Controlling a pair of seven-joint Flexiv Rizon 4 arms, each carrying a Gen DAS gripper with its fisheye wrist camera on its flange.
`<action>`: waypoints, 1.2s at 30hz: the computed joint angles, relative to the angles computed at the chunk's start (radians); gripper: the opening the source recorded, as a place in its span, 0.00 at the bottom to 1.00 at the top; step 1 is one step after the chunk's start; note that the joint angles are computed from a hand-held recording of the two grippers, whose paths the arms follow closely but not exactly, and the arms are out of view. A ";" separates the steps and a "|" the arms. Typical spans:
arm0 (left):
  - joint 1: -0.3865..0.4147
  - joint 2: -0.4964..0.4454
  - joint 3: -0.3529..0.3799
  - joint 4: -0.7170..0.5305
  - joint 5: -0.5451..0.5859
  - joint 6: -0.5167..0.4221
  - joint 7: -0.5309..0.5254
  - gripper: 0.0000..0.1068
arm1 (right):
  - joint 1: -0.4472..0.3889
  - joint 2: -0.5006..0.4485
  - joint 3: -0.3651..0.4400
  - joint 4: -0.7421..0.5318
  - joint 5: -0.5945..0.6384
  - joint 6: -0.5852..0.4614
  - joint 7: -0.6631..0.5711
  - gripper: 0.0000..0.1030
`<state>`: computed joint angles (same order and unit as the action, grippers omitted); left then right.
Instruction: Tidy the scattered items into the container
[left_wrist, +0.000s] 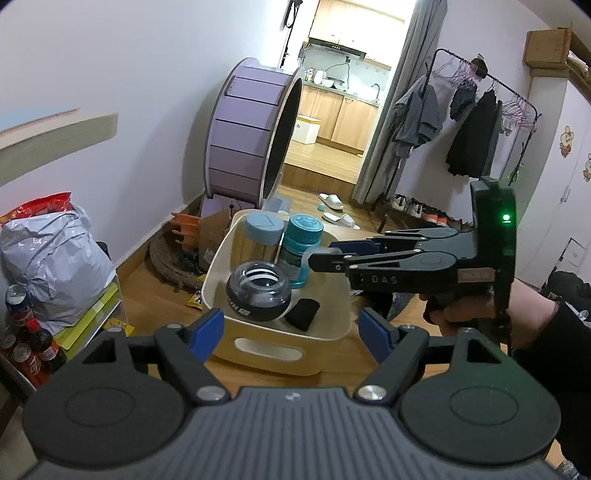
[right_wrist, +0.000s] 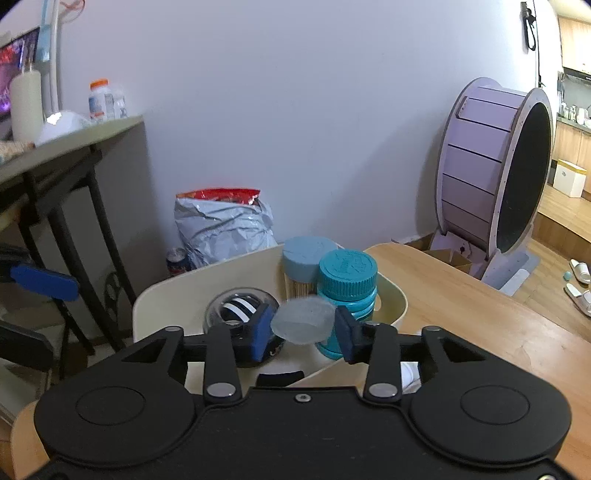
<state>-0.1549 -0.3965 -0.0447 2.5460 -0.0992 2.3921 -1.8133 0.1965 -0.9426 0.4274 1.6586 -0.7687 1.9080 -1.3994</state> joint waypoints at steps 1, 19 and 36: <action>0.002 -0.001 -0.001 0.000 0.002 0.000 -0.002 0.74 | 0.004 -0.002 -0.004 -0.004 0.000 -0.007 -0.001 0.37; -0.011 -0.042 -0.031 -0.050 0.045 0.006 -0.011 0.74 | 0.119 0.157 -0.266 0.186 0.250 0.162 -0.032 0.63; -0.061 -0.057 -0.040 -0.091 0.014 -0.047 0.030 0.74 | 0.045 0.117 -0.219 0.230 0.264 0.153 -0.040 0.64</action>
